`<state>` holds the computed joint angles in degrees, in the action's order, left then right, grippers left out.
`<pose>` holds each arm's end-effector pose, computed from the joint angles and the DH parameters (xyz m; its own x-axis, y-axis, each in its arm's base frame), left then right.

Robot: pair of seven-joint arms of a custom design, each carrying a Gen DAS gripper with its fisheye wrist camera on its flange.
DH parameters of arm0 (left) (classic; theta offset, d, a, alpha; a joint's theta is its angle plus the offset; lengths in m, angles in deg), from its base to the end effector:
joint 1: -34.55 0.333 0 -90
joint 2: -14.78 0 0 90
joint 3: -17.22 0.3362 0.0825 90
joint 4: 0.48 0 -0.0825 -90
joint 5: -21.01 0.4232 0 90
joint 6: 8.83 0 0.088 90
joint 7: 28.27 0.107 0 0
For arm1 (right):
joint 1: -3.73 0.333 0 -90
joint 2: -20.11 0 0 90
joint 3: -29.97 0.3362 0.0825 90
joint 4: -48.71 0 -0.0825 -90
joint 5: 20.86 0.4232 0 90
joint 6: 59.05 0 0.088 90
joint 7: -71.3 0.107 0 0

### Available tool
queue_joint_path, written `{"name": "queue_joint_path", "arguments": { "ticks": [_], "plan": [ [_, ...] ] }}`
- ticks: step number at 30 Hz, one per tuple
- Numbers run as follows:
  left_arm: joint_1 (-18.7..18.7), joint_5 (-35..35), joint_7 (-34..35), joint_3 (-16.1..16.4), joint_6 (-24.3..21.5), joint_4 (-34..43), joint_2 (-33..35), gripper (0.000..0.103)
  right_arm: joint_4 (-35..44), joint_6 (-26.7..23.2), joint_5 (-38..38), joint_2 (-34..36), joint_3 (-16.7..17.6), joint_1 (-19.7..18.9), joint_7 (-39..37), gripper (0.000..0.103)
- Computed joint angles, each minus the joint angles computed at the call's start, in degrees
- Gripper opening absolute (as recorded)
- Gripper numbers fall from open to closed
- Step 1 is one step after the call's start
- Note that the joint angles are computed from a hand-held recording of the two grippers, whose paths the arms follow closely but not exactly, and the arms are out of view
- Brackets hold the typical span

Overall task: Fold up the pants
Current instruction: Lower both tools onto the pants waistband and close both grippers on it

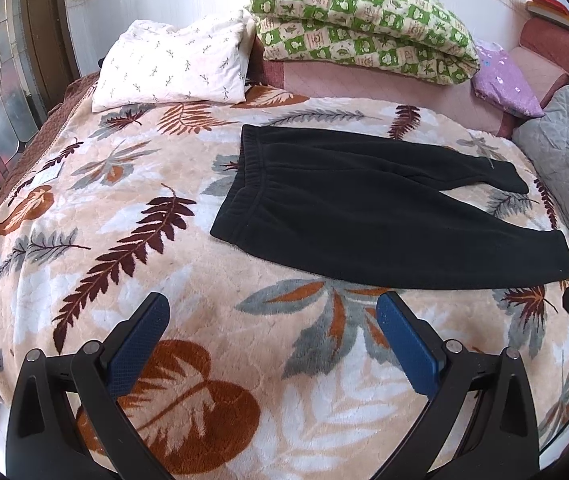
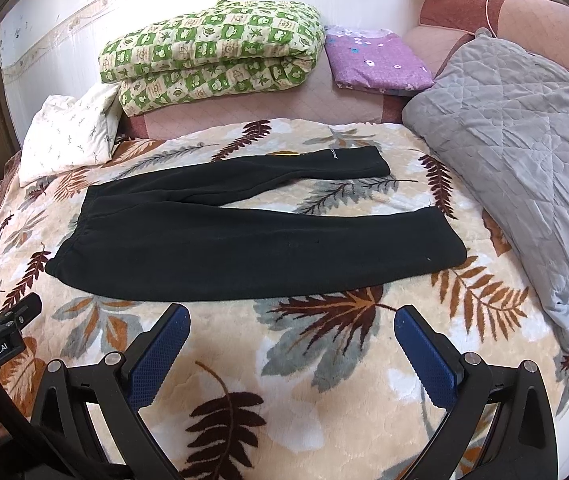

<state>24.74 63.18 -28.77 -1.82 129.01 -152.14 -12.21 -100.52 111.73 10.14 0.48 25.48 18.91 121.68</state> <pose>0.3794 -0.1996 0.4047 0.5517 -0.8338 -0.0179 -0.6420 -0.4108 -0.6474 0.4726 0.0520 0.4395 0.3539 -0.9351 0.0188 -0.6814 -0.2715 -0.6797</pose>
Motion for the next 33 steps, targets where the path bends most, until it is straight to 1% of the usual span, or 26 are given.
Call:
{"name": "queue_joint_path", "arguments": {
  "ticks": [2, 4, 6, 8, 10, 12, 14, 15, 19, 21, 22, 24, 25, 28, 29, 31, 33],
  "plan": [
    [-0.01, -0.8, 2.1, 1.13, 0.24, 0.78, 0.97, 0.103, 1.25, -0.78, 0.25, 0.96, -0.64, 0.42, -0.71, 0.103],
    [0.07, -1.94, 4.57, 2.36, 0.95, 1.4, 1.79, 0.103, 3.01, -2.53, 1.71, 1.93, -2.0, 1.16, -2.54, 0.103],
    [0.47, -3.53, 7.98, 4.24, 2.76, 1.96, 2.53, 0.103, 5.14, -3.91, 3.25, 3.3, -2.65, 1.21, -4.68, 0.103],
    [1.08, -5.6, 11.96, 6.13, 5.03, 2.39, 3.1, 0.103, 8.75, -6.97, 5.96, 5.39, -3.91, 1.35, -8.13, 0.103],
    [2.14, -7.52, 16.41, 7.62, 6.13, 3.67, 4.16, 0.103, 12.91, -10.08, 8.64, 7.88, -4.46, 0.61, -10.85, 0.103],
    [3.27, -10.25, 22.15, 9.6, 6.48, 6.02, 6.12, 0.103, 17.0, -11.68, 10.31, 10.62, -4.19, -0.68, -12.29, 0.103],
    [4.7, -12.87, 28.01, 11.44, 6.54, 8.98, 8.83, 0.103, 22.25, -12.58, 10.94, 14.58, -3.6, -2.27, -13.28, 0.103],
    [5.61, -13.73, 29.95, 11.8, 6.08, 10.25, 9.97, 0.103, 26.04, -14.07, 10.84, 17.39, -3.37, -3.25, -13.32, 0.103],
    [9.08, -17.86, 37.23, 14.02, 6.68, 15.94, 16.53, 0.103, 37.5, -19.1, 9.38, 26.28, -1.63, -7.02, -10.83, 0.103],
    [10.01, -24.39, 43.44, 15.85, 7.13, 18.81, 20.4, 0.103, 43.12, -20.3, 6.96, 31.04, -0.89, -8.36, -7.45, 0.102],
    [10.55, -29.02, 47.25, 16.75, 7.5, 20.29, 22.61, 0.103, 45.98, -20.8, 6.01, 33.5, -0.52, -8.99, -5.74, 0.102],
    [12.04, -34.6, 50.48, 17.07, 6.87, 22.4, 25.58, 0.103, 50.73, -22.13, 4.52, 37.47, 0.32, -10.33, -3.2, 0.102],
    [12.83, -38.83, 52.97, 17.22, 6.82, 23.33, 27.07, 0.103, 53.44, -22.64, 3.34, 39.87, 0.51, -10.81, -1.3, 0.102],
    [15.1, -51.61, 58.92, 16.63, 8.74, 24.37, 29.87, 0.103, 58.64, -24.42, 1.44, 44.32, 1.87, -12.58, 2.42, 0.102],
    [15.64, -54.2, 60.0, 16.3, 9.24, 24.7, 30.49, 0.103, 60.11, -24.9, 0.86, 45.65, 2.37, -13.09, 3.68, 0.102],
    [16.36, -56.27, 61.08, 15.74, 9.93, 25.82, 31.87, 0.103, 63.14, -26.13, -0.28, 48.24, 3.59, -14.21, 5.47, 0.102],
    [16.88, -56.31, 61.15, 15.36, 9.45, 27.78, 33.57, 0.103, 65.4, -26.52, -1.58, 50.27, 4.51, -14.84, 6.94, 0.102]
  ]
}}
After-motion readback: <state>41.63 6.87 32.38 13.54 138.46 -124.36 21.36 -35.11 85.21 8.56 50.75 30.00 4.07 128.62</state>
